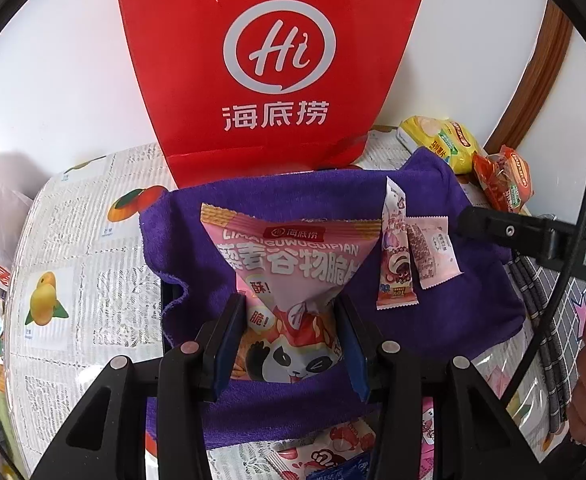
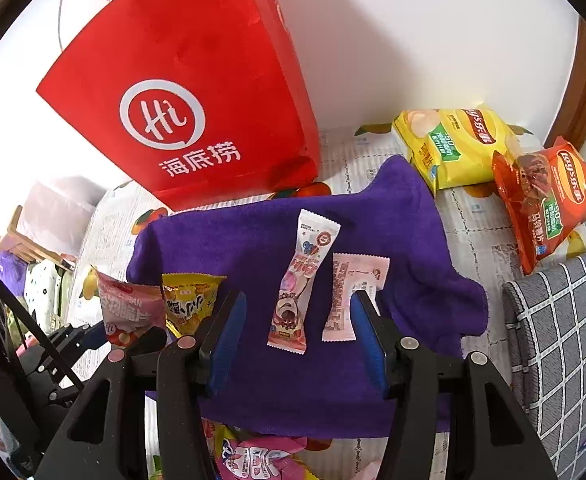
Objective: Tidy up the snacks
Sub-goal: 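Lower the pink panda bag onto the towel and open the left tool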
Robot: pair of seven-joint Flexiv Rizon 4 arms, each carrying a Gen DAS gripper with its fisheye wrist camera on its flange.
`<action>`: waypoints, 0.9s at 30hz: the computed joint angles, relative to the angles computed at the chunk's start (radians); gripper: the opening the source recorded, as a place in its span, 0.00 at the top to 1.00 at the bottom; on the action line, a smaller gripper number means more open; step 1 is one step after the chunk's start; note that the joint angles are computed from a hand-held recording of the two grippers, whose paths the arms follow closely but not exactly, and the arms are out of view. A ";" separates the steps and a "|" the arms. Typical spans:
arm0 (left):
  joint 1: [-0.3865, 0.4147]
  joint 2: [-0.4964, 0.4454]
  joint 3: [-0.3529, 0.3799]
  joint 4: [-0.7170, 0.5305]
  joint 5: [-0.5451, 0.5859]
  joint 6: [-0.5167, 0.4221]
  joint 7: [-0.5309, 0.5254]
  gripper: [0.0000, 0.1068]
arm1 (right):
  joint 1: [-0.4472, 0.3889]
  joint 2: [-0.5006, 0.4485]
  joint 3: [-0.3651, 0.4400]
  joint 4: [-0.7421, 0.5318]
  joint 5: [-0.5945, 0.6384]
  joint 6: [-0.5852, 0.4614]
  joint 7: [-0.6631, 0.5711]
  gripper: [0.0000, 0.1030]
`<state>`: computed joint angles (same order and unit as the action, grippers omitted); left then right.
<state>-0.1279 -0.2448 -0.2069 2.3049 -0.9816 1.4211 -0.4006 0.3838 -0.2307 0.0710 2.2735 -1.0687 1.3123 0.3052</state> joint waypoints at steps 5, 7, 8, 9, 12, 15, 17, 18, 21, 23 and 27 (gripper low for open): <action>-0.003 -0.007 0.014 -0.001 0.062 -0.006 -0.042 0.59 | -0.001 -0.001 0.002 0.001 0.014 0.000 -0.007 0.45; -0.001 -0.009 0.016 -0.001 0.087 -0.007 -0.062 0.59 | 0.001 -0.001 0.004 -0.001 0.022 -0.002 -0.015 0.45; -0.002 -0.012 0.022 -0.003 0.110 -0.008 -0.081 0.59 | 0.002 -0.003 0.006 -0.002 0.028 -0.004 -0.020 0.45; 0.000 -0.014 0.024 -0.005 0.128 -0.010 -0.096 0.59 | 0.003 -0.004 0.006 -0.003 0.031 -0.004 -0.024 0.45; 0.011 -0.020 0.027 -0.011 0.175 -0.022 -0.135 0.59 | 0.007 -0.008 0.006 -0.006 0.046 -0.007 -0.037 0.45; 0.022 -0.025 0.034 -0.022 0.222 -0.046 -0.176 0.58 | 0.013 -0.011 0.007 -0.011 0.061 -0.011 -0.051 0.45; 0.025 -0.029 0.041 -0.028 0.257 -0.056 -0.200 0.51 | 0.017 -0.013 0.006 -0.013 0.068 -0.014 -0.056 0.45; 0.028 -0.030 0.041 -0.029 0.269 -0.055 -0.209 0.50 | 0.018 -0.014 0.005 -0.013 0.071 -0.012 -0.060 0.45; 0.039 -0.029 0.034 -0.031 0.289 -0.058 -0.230 0.47 | 0.022 -0.016 0.004 -0.014 0.083 -0.013 -0.071 0.45; 0.050 -0.023 0.021 -0.027 0.278 -0.062 -0.222 0.43 | 0.025 -0.014 0.002 -0.013 0.084 -0.014 -0.070 0.45; 0.056 -0.007 0.018 -0.023 0.257 -0.074 -0.206 0.41 | 0.028 -0.011 0.001 -0.013 0.083 -0.017 -0.065 0.45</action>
